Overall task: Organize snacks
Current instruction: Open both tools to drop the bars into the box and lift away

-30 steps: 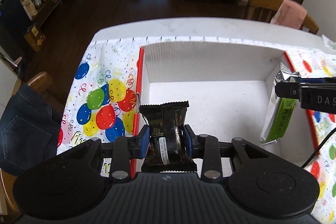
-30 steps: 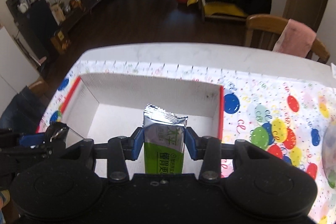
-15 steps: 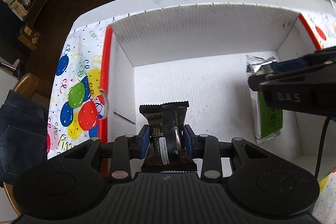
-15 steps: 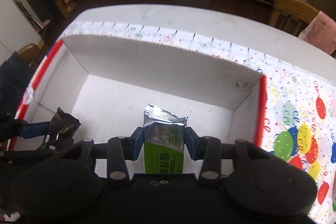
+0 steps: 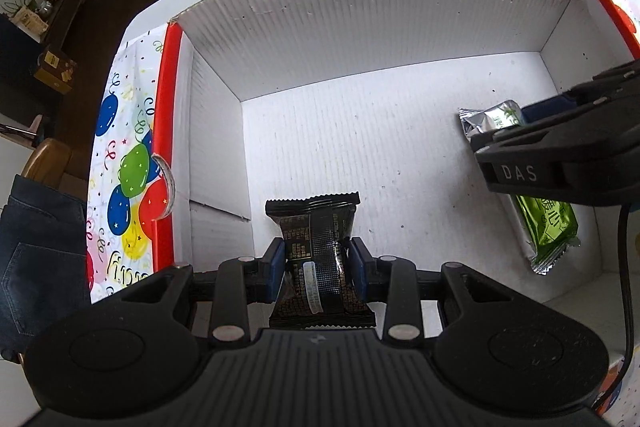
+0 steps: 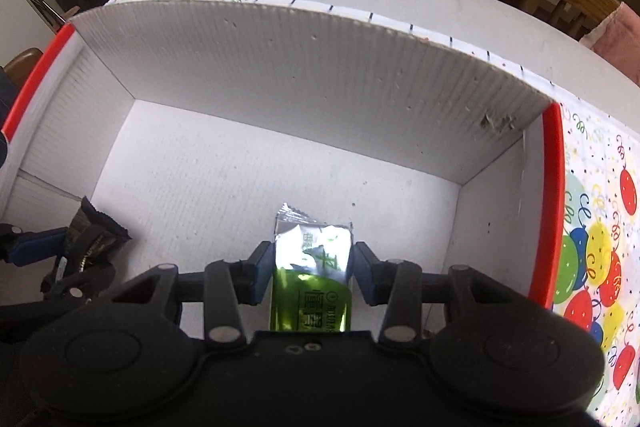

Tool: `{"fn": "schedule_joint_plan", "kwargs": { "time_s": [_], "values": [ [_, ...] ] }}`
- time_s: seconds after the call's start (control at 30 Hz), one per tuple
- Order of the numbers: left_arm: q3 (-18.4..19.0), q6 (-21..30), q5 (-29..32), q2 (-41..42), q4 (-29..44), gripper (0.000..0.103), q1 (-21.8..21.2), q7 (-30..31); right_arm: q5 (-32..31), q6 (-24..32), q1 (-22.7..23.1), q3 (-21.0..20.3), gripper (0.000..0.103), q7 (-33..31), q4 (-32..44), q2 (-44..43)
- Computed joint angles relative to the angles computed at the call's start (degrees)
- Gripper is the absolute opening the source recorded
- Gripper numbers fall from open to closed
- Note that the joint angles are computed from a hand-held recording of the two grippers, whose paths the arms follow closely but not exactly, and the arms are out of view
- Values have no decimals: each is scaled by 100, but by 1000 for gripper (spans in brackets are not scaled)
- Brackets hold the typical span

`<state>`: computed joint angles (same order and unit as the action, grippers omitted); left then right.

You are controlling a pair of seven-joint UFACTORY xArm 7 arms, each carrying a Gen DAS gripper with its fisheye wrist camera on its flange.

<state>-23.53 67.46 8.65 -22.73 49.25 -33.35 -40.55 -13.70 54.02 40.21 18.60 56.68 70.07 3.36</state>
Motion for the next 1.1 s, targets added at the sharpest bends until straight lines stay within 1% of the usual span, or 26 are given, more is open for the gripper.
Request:
{"fn": "schedule_joint_plan", "kwargs": {
  "time_s": [0.13, 0.27, 0.43, 0.5, 0.53, 0.67, 0.73, 0.8, 0.9, 0.93, 1.0, 1.07, 1.1],
  "values": [
    [3, -32, -12, -32, -10, 34, 11, -60, -33, -68, 2, 19, 45, 60, -87, -91],
    [30, -118, -118, -166, -79, 36, -3, -94, -87, -71, 37, 81, 48, 166, -112, -235],
    [49, -206, -261, -565, -214, 37, -5, -125, -97, -48, 19, 182, 50, 242, -278, -650],
    [42, -215, -316, -756, -261, 37, 8, -136, -173, 42, 11, 263, 57, 324, -290, -801],
    [36, -213, -340, -863, -283, 37, 14, -142, -240, 81, -11, 294, 57, 345, -157, -728],
    [7, -193, -462, -1297, -364, 37, 31, -124, -319, 234, -6, 421, 57, 565, -161, -1001],
    [-13, -170, -518, -1523, -404, 37, 38, -104, -371, 317, -12, 499, 59, 707, -173, -1130],
    [-32, -126, -577, -1742, -428, 37, 52, -89, -432, 421, -17, 594, 64, 862, -133, -1233],
    [-62, -30, -676, -2068, -453, 37, 67, -51, -571, 584, -4, 756, 65, 1067, -23, -1307],
    [-77, 6, -699, -2182, -462, 38, 75, -39, -612, 647, 10, 803, 66, 1133, 10, -1348],
    [-121, 85, -735, -2433, -473, 47, 106, -46, -681, 713, 40, 903, 70, 1300, 47, -1426],
    [-154, 162, -779, -2697, -489, 49, 137, -57, -781, 834, 69, 1019, 72, 1447, 127, -1480],
    [-166, 206, -808, -2825, -493, 49, 144, -49, -844, 896, 85, 1084, 75, 1532, 172, -1498]
  ]
}}
